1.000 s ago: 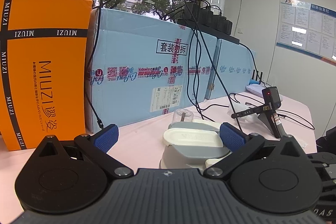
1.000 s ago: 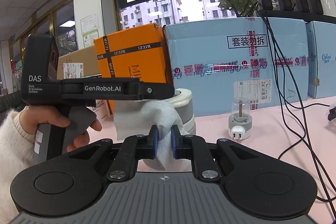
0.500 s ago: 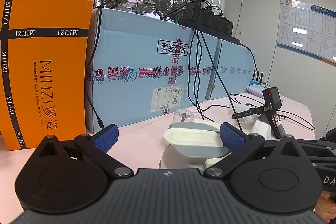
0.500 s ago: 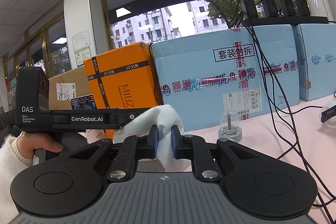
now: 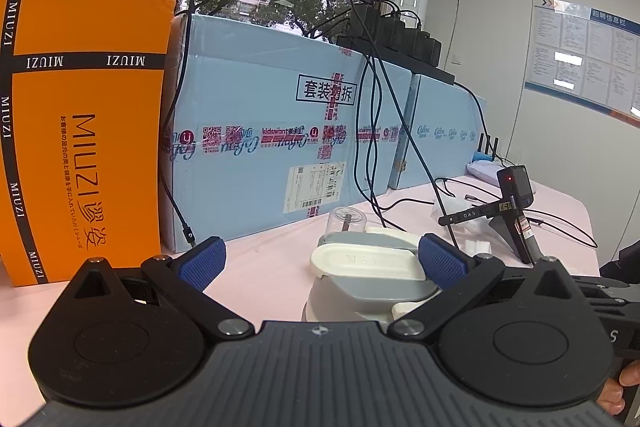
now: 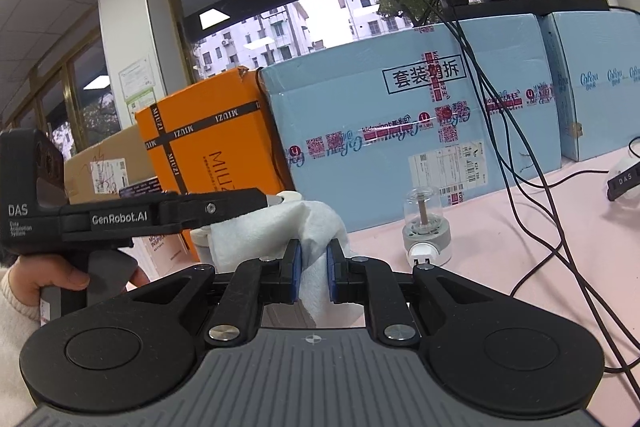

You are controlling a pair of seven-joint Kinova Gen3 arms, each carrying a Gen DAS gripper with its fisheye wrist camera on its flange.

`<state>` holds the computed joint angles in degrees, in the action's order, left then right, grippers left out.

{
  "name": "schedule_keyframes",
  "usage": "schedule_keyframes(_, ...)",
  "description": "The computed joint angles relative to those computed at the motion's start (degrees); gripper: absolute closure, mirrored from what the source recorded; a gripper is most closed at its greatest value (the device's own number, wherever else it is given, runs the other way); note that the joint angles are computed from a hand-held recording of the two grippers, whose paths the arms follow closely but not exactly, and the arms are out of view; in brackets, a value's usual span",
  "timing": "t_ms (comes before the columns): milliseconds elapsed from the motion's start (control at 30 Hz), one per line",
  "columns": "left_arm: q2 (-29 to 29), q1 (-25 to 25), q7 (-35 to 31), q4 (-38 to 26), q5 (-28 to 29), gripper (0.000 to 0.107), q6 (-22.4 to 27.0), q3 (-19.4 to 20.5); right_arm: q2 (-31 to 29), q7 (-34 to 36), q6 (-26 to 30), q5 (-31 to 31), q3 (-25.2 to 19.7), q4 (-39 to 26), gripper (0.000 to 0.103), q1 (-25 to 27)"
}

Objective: Clean container
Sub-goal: 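Rub the tissue in the right gripper around the mug's white base, then keep wiping the mug's base with the tissue in the right gripper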

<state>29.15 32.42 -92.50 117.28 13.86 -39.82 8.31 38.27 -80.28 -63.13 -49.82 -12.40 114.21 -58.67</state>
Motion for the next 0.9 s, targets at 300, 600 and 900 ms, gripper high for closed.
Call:
schedule_keyframes(300,0.10,-0.16,0.14,-0.09,-0.33,0.004,0.04,-0.04,0.38,0.80,0.22,-0.88,0.26,-1.33,0.091,0.35)
schedule_keyframes(600,0.11,0.02,-0.02,-0.12,-0.28,0.004,0.03,-0.06,0.88,1.99,1.22,-1.57,0.44,-2.99,0.091,0.96)
schedule_keyframes(900,-0.01,-0.22,0.18,0.01,-0.88,0.004,0.13,0.19,1.43,1.96,1.53,-1.55,0.42,-3.80,0.091,1.32)
